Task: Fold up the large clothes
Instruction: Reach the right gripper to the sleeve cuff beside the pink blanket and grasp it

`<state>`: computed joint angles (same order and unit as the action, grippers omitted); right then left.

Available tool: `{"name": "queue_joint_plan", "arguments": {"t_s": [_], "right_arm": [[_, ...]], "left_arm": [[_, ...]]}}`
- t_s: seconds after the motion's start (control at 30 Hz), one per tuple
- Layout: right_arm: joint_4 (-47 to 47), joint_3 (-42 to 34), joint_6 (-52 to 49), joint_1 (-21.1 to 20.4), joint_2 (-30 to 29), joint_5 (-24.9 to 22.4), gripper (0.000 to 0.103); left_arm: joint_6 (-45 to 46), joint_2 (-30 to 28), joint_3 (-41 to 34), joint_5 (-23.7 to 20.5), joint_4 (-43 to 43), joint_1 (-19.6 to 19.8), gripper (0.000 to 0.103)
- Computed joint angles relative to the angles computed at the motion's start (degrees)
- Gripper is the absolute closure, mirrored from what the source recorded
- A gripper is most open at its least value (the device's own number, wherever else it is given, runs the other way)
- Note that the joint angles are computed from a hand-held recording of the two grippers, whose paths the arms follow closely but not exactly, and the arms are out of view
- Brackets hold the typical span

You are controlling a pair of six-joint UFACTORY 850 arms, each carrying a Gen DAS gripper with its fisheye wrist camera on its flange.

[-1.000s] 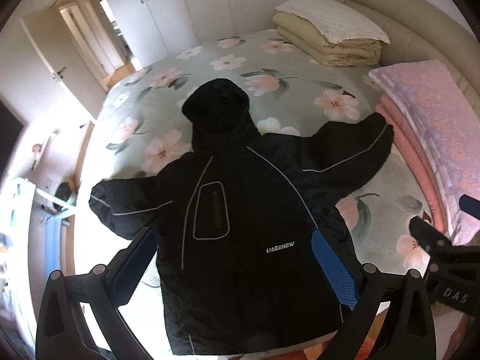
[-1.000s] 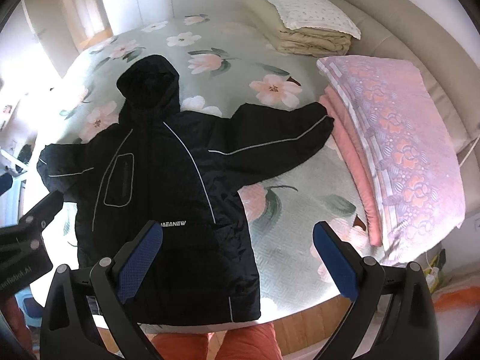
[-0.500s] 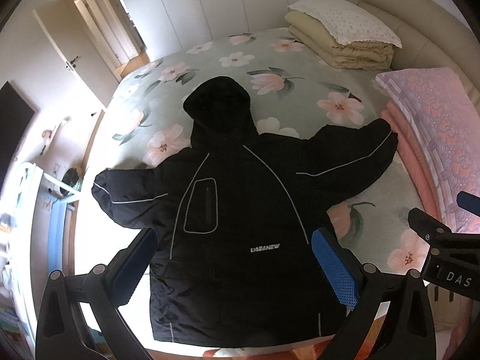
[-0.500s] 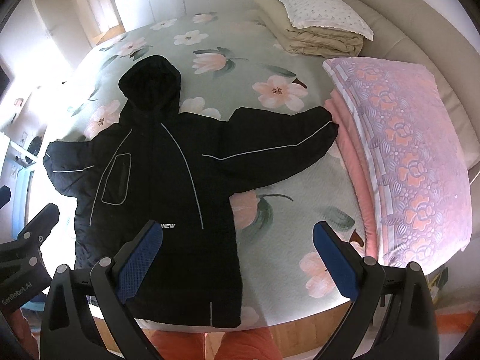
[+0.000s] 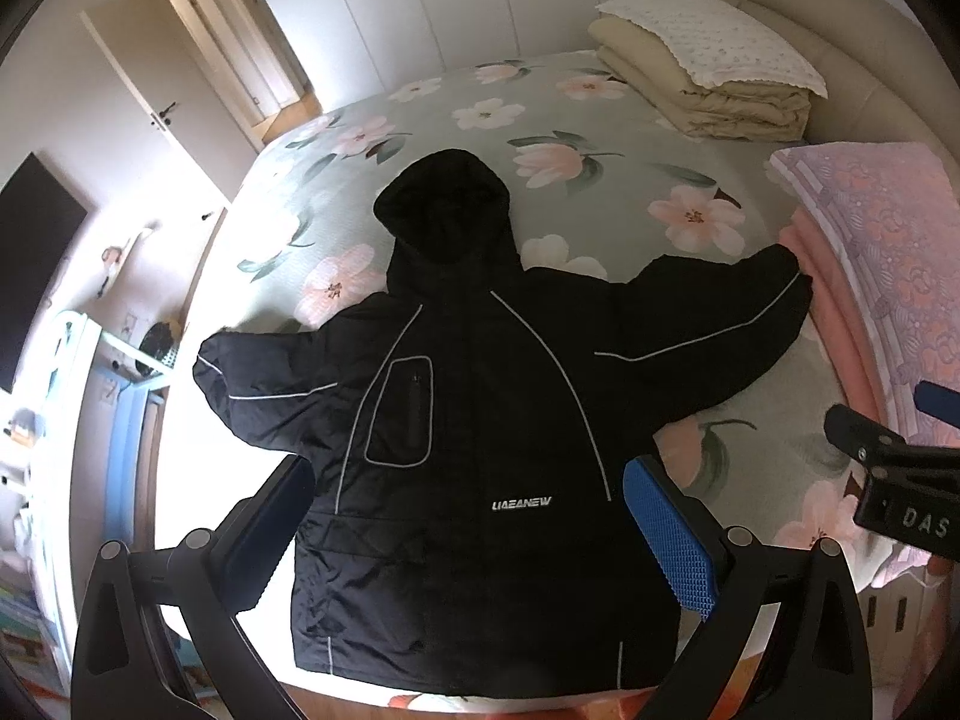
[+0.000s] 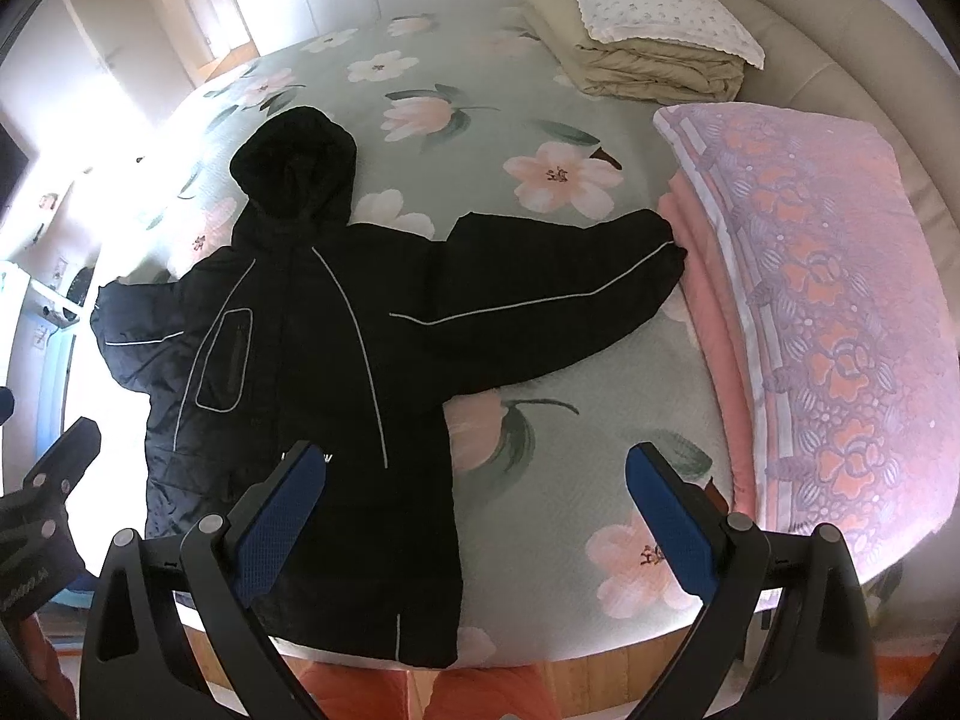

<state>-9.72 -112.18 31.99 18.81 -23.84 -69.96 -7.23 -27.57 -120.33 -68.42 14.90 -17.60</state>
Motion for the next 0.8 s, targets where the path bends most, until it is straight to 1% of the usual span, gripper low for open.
{"name": "queue_joint_plan", "arguments": {"t_s": [0.13, 0.2, 0.23, 0.27, 0.3, 0.33, 0.4, 0.47, 0.53, 0.6, 0.73, 0.8], "right_arm": [[0.8, 1.1, -1.6, -1.3, -0.3, 1.8, 0.002], [2.2, 3.9, -2.5, -2.6, 0.6, 5.1, 0.002], [4.0, 6.0, -2.8, -3.8, 1.4, 7.7, 0.002], [7.2, 10.0, -3.2, -5.8, 3.1, 12.4, 0.002], [8.7, 12.5, -2.9, -7.2, 3.9, 15.3, 0.002], [8.9, 14.6, -1.8, -8.8, 4.2, 17.3, 0.002], [7.5, 16.9, 0.6, -11.2, 3.8, 19.4, 0.002], [4.8, 17.7, 3.2, -13.8, 1.7, 21.1, 0.006], [4.8, 16.6, 3.0, -16.0, -0.8, 22.3, 0.007], [4.3, 14.8, 3.1, -18.1, -4.2, 24.5, 0.007], [2.8, 9.2, 7.3, -21.6, -12.3, 27.0, 0.01], [2.7, 5.3, 8.0, -22.8, -16.7, 26.7, 0.012]], "left_arm": [[0.0, -1.7, -0.8, -1.0, -1.7, -0.2, 0.001], [-0.1, -3.2, -1.7, -1.7, -4.1, -0.1, 0.001], [-0.3, -3.5, -1.5, -1.7, -5.1, -0.1, 0.001], [-0.4, -4.5, -1.7, -2.1, -7.3, 0.2, 0.001], [-0.5, -5.3, -2.0, -2.4, -8.7, 0.4, 0.001], [-0.6, -5.7, -1.7, -2.4, -9.3, 0.4, 0.001], [-1.1, -7.1, -1.7, -2.6, -10.0, 0.1, 0.001], [-1.4, -8.5, -2.2, -2.3, -9.8, -0.4, 0.001], [-1.5, -10.2, -3.2, -1.5, -9.4, -1.0, 0.001], [-1.9, -11.8, -4.6, -0.8, -8.9, -1.5, 0.001], [-2.0, -16.5, -8.8, 0.3, -10.7, -1.5, 0.001], [-1.9, -19.2, -10.8, 1.2, -11.6, -1.5, 0.001]]}}
